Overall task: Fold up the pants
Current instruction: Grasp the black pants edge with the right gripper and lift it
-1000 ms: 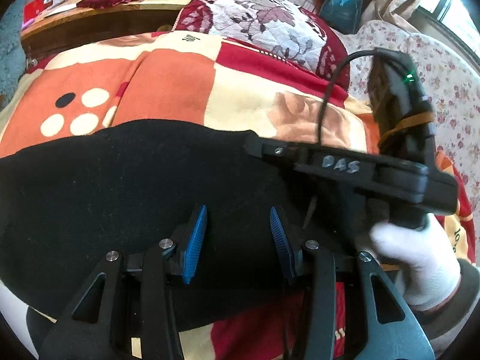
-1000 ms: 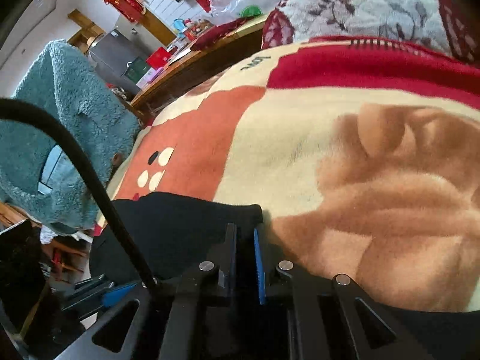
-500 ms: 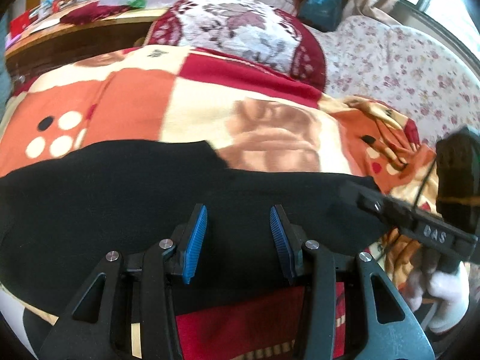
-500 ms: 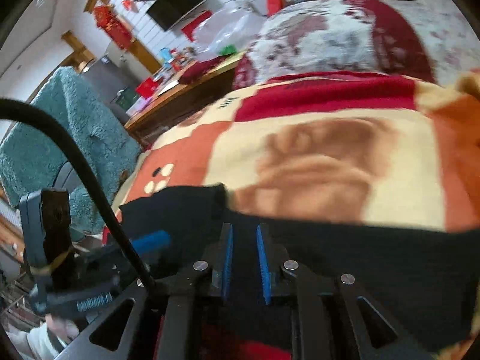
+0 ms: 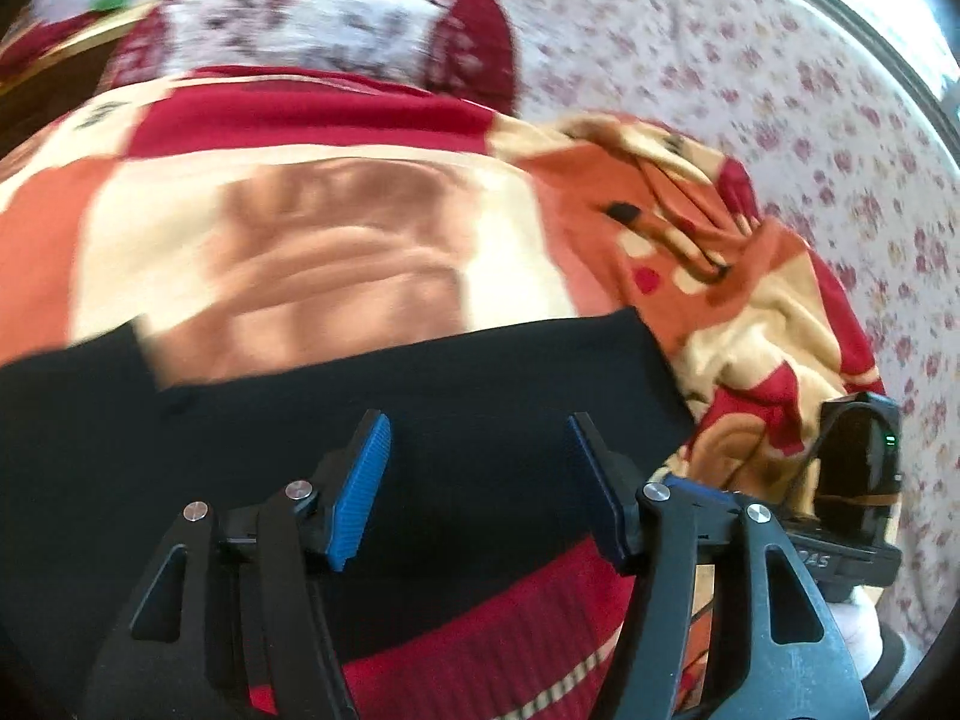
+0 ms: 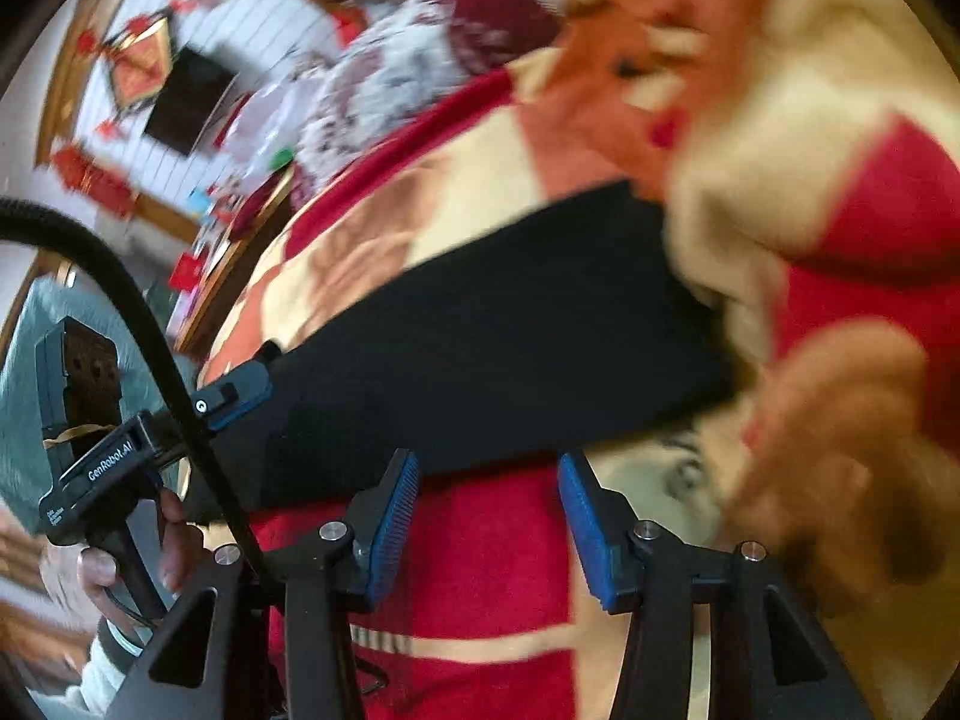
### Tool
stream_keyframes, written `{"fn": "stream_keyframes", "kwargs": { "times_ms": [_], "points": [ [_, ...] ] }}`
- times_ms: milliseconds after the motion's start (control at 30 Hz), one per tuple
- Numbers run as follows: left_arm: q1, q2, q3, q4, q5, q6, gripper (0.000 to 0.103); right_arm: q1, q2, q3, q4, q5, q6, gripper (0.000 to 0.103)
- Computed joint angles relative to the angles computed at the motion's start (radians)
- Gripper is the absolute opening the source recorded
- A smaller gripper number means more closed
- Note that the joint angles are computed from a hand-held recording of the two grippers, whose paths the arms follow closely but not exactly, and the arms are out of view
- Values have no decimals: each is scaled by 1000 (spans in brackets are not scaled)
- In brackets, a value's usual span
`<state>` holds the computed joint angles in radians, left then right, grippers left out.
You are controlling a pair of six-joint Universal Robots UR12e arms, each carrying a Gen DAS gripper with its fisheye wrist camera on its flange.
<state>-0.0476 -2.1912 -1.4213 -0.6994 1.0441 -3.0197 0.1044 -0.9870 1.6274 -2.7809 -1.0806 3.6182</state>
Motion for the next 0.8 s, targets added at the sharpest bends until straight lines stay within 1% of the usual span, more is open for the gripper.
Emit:
{"fn": "stream_keyframes", "kwargs": {
  "times_ms": [100, 133, 200, 233, 267, 367, 500, 567, 700, 733, 767, 800],
  "points": [
    [-18, -36, 63, -66, -21, 59, 61, -13, 8, 8, -10, 26, 65, 50],
    [-23, -47, 83, -89, -29, 79, 66, -16, 13, 8, -15, 42, 74, 50],
    [-37, -75, 136, -157, -44, 132, 67, -18, 21, 1, -10, 47, 62, 50],
    [-43, -86, 158, -182, -45, 155, 67, -18, 25, 0, -22, 45, 61, 50],
    [-53, -104, 191, -215, -43, 187, 67, -19, 29, 0, -39, 46, 69, 50],
    [-76, -145, 265, -278, -26, 258, 67, -23, 42, 4, -96, 60, 102, 50],
    [-100, -204, 371, -394, -25, 329, 67, -30, 51, 19, -165, 81, 135, 50],
    [-112, -233, 420, -443, -1, 361, 67, -33, 56, 25, -198, 92, 150, 51],
    [-130, -262, 474, -500, 30, 440, 67, -42, 63, 50, -280, 112, 194, 52],
    [-132, -269, 490, -526, 27, 460, 67, -43, 64, 53, -293, 112, 199, 52],
    [-133, -281, 519, -578, 18, 488, 67, -44, 63, 57, -302, 109, 200, 52],
    [-133, -291, 540, -614, 10, 505, 67, -43, 61, 62, -311, 103, 200, 52]
  ]
}}
